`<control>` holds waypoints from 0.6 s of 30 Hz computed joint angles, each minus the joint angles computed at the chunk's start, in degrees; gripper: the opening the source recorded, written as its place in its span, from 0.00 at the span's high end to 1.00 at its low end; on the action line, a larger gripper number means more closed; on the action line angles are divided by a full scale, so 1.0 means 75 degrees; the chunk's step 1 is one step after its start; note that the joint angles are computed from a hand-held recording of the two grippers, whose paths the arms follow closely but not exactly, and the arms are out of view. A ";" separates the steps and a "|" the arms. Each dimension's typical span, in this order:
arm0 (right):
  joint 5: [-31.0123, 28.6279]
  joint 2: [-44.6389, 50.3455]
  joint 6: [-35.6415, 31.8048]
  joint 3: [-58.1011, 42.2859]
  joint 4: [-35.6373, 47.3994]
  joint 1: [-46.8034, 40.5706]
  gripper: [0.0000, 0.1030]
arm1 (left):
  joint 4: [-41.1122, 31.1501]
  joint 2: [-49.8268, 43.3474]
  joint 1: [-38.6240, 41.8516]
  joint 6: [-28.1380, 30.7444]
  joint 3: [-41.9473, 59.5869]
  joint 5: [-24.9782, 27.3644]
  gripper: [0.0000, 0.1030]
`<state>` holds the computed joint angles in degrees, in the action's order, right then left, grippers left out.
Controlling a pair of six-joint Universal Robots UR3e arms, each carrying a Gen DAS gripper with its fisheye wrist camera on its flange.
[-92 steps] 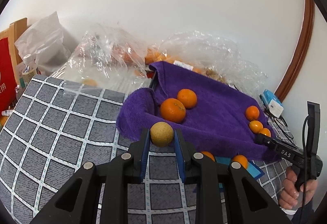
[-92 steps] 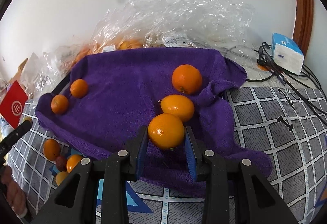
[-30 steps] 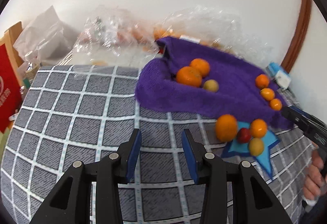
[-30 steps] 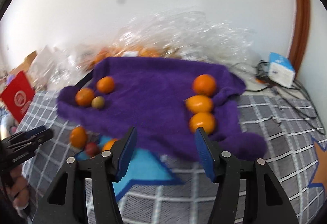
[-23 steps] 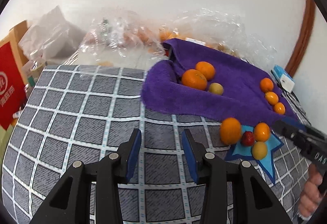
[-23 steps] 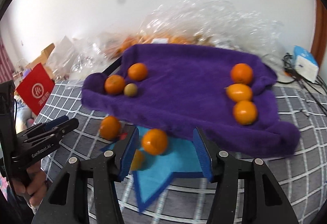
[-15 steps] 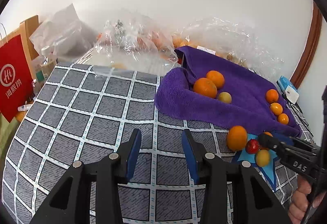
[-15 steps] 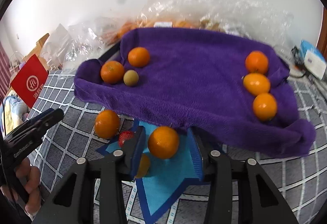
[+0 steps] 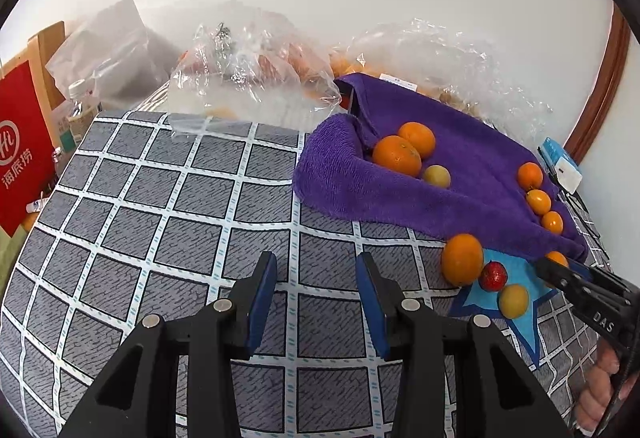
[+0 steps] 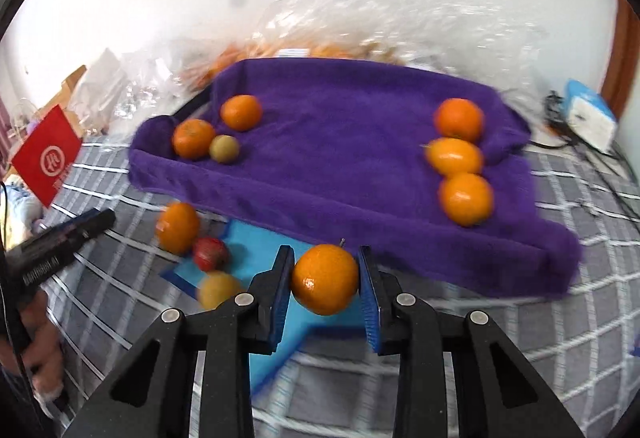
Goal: Organize fruits
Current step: 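Grasp an orange on the star mat with the right gripper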
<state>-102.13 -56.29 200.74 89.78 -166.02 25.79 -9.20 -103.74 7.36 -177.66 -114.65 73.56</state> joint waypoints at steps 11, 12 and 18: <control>0.0017 -0.0669 -0.0295 0.1897 -0.1080 -0.0347 0.69 | -0.0244 -0.0049 -0.0017 0.0101 0.0090 -0.0082 0.62; -0.0011 -0.0646 -0.0292 0.1911 -0.1146 -0.0331 0.69 | -0.0222 -0.0032 0.0030 0.0127 0.0049 -0.0197 0.62; 0.0286 -0.0759 -0.0222 0.2201 -0.1461 -0.0476 0.69 | -0.0458 -0.0064 0.0001 0.0206 0.0128 -0.0249 0.62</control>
<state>-99.99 -61.99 199.08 106.29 -176.98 22.22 -12.63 -104.22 7.36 -176.12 -113.69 71.70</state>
